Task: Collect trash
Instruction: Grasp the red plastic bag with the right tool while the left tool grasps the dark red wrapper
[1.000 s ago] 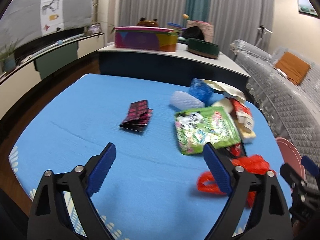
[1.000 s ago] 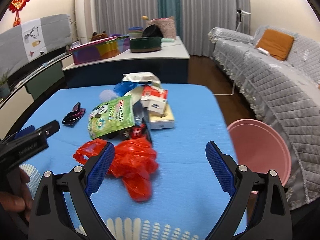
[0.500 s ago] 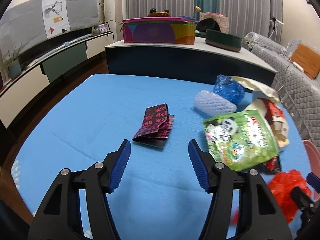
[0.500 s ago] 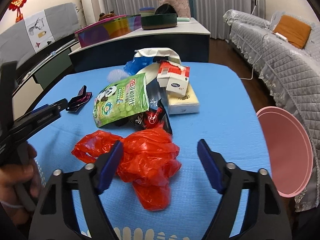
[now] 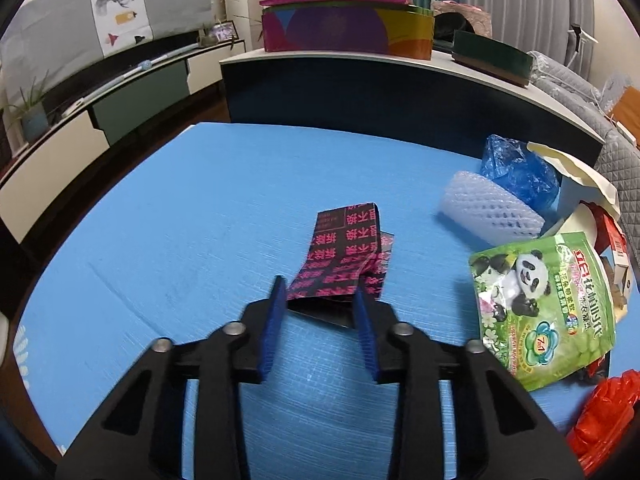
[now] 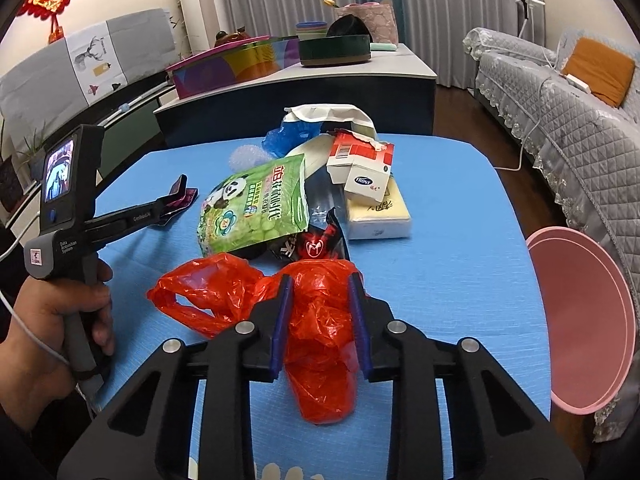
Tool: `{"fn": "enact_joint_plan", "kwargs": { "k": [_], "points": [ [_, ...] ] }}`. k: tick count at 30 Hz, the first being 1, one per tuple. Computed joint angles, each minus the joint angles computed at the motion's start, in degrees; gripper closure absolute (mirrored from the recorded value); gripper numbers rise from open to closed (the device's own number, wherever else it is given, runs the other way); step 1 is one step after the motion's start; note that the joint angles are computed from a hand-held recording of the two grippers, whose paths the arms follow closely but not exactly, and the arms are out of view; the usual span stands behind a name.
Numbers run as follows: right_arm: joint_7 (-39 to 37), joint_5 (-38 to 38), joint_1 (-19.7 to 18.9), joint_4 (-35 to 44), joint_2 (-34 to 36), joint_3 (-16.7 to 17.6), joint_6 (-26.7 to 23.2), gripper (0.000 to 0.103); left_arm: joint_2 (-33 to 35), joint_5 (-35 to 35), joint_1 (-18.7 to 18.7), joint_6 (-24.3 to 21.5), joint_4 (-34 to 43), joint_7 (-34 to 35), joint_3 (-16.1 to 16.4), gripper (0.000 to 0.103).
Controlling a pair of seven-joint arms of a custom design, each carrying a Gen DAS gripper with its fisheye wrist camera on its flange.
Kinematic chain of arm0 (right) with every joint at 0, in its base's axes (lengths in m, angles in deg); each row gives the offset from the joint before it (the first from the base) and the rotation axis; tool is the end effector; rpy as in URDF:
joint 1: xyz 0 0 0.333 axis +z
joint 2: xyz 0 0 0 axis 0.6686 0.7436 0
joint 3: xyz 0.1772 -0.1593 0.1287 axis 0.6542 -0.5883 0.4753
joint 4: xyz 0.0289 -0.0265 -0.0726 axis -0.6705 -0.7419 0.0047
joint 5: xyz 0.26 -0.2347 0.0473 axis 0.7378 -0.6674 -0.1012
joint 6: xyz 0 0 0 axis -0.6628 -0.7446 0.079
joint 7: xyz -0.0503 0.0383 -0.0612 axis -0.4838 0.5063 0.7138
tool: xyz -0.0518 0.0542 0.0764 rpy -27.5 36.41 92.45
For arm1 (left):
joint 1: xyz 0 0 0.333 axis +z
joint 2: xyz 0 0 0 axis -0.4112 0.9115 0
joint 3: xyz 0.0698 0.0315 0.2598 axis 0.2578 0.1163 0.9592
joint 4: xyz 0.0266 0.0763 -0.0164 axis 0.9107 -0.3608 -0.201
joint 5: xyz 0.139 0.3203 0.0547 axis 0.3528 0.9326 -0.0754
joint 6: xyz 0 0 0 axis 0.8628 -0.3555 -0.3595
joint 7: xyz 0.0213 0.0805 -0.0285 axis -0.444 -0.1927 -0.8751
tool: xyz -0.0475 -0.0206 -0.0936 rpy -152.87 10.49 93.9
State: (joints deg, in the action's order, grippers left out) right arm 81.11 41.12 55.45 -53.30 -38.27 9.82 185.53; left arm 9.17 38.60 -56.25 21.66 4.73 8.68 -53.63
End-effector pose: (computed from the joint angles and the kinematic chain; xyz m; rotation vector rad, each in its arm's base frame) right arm 0.6221 0.2370 0.4663 -2.1554 0.9155 -0.2209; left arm 0.5332 -0.3357 0.4528 -2.2633 0.7555 -0.2805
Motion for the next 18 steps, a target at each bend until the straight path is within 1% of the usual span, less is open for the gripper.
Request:
{"fn": "enact_joint_plan", "kwargs": {
  "k": [1, 2, 4, 5, 7, 10, 18],
  "points": [
    [0.0, 0.0, 0.0, 0.1, 0.0, 0.0, 0.0, 0.076, 0.0, 0.0, 0.0, 0.3, -0.1, 0.1, 0.0, 0.081],
    [0.0, 0.0, 0.0, 0.0, 0.0, 0.0, 0.2, 0.076, -0.2, 0.0, 0.0, 0.4, -0.4, 0.1, -0.1, 0.083],
    [-0.1, 0.2, -0.1, -0.2, -0.2, 0.1, 0.5, 0.077, -0.4, 0.2, -0.1, 0.4, -0.5, 0.0, -0.1, 0.09],
    [-0.4, 0.3, -0.1, -0.3, -0.4, 0.1, 0.7, 0.077, -0.6, 0.4, -0.2, 0.3, -0.6, -0.3, -0.1, 0.092],
    [-1.1, 0.9, -0.2, -1.2, -1.0, 0.3, 1.4, 0.077, -0.8, 0.9, -0.5, -0.1, -0.6, -0.8, -0.1, 0.099],
    [-2.0, 1.5, -0.3, -2.3, -1.9, 0.4, 2.5, 0.078, -1.2, 1.5, -0.7, 0.1, -0.8, -1.0, -0.3, 0.103],
    [-3.9, 3.5, -0.2, -6.0, -5.0, 0.2, 6.4, 0.08, -3.0, 3.6, -1.8, 0.2, -1.7, -2.5, -1.1, 0.103]
  ]
}}
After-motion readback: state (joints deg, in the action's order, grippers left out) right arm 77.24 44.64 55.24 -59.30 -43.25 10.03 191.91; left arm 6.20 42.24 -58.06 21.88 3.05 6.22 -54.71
